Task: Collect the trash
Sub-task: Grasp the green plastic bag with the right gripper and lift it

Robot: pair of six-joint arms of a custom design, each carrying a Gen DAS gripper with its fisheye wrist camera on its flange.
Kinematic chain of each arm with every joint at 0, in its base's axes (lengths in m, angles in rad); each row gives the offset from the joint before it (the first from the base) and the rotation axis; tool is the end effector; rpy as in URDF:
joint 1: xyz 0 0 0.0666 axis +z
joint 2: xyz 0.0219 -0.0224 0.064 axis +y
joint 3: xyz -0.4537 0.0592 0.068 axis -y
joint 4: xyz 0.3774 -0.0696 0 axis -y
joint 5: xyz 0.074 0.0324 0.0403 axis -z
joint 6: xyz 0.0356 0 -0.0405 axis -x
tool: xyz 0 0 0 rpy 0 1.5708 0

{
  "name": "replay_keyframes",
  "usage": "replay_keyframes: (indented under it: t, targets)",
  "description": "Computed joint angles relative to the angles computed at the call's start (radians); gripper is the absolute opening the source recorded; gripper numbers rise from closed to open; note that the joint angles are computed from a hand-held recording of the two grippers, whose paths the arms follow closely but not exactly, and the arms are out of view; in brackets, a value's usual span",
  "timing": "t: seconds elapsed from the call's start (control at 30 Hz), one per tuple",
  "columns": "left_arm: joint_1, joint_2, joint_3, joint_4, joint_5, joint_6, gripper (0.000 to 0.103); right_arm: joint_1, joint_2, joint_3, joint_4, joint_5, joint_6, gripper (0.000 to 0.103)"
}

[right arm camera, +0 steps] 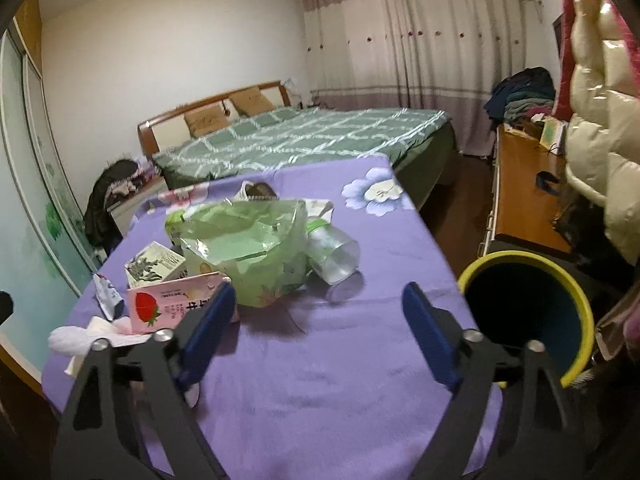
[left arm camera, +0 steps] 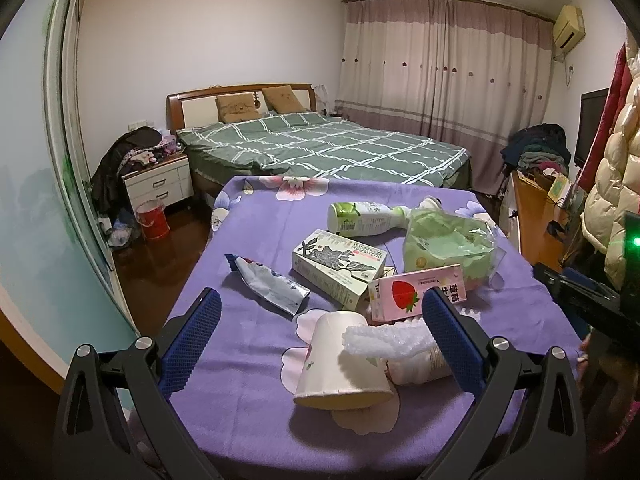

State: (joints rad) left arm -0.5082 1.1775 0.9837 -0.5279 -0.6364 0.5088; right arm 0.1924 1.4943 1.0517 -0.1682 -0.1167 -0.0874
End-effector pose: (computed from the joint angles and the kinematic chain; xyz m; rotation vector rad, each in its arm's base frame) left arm 0.3229 -0.1561 0.4351 -0.3150 2.1109 0.1428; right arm 0.4759 0.0965 0.3636 -0.1814 2.1836 0.2857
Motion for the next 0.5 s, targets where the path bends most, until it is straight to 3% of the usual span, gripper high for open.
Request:
replay_keyframes:
  t: [0.17,0.5]
  targets:
    - [0.026,0.036,0.013,0.021,0.028,-0.016,0.099,0.022,0.062,0.067,-0.021,0.025,0.005,0.056]
    - [0.077,0.095,0.044,0.061,0.102,-0.044,0.099,0.046,0.171,0.209,-0.099,0.041,0.009,0.039]
